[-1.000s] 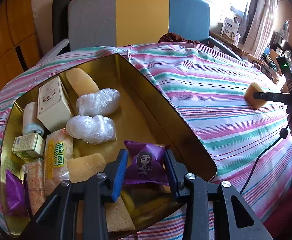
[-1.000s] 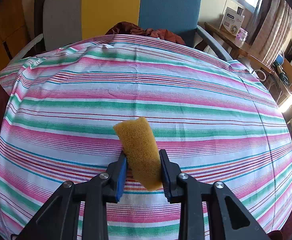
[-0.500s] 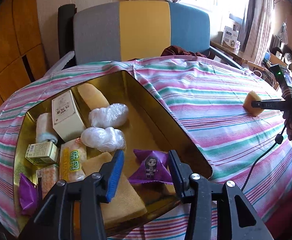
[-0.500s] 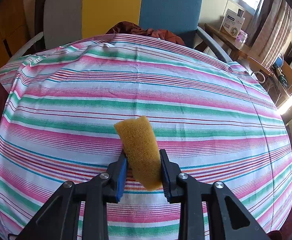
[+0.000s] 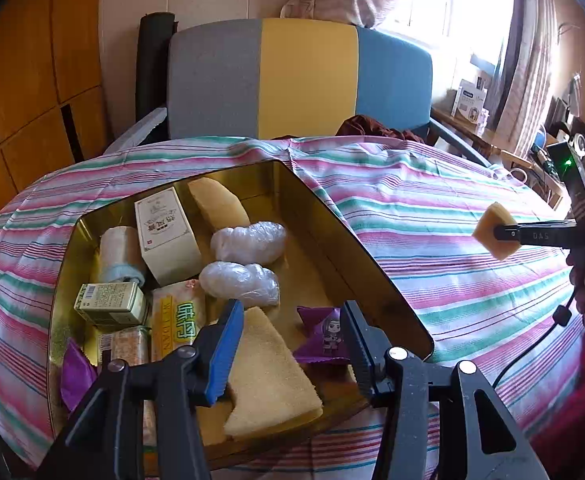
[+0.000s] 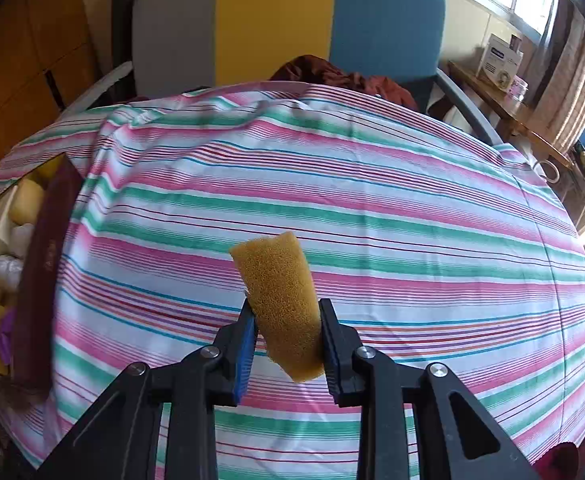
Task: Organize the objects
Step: 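Carry the yellow sponge over the tray with the right tool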
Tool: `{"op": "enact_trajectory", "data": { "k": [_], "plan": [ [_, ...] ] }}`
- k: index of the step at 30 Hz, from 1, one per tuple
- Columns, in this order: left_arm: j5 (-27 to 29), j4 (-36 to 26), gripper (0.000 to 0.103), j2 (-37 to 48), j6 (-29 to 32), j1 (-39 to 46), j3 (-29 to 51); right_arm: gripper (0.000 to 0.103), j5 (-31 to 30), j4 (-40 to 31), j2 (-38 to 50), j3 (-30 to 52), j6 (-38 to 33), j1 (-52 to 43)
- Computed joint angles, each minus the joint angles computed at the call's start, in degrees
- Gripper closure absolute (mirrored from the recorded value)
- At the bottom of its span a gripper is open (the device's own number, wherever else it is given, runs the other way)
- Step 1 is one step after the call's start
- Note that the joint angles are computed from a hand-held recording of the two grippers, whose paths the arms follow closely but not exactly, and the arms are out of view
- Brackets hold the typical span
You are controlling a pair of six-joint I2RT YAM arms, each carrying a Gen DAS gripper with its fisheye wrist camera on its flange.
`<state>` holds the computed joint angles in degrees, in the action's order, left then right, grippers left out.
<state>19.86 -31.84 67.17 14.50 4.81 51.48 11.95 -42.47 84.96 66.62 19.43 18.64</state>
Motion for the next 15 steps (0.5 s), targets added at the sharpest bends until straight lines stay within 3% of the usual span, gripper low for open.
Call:
{"op": "enact_trajectory", "data": {
  "k": [9,15],
  "plan": [
    [5.6,-1.3,0.05,-0.2,0.5,8.4,1.0,0.074,-0.6,-0.8,7.4,13.2,3.9,15.5],
    [10.0,-2.8,0.049,0.5,2.2,16.7,2.8,0.074,0.8,-3.4,18.6,27.5,3.1,23.1]
  ]
}}
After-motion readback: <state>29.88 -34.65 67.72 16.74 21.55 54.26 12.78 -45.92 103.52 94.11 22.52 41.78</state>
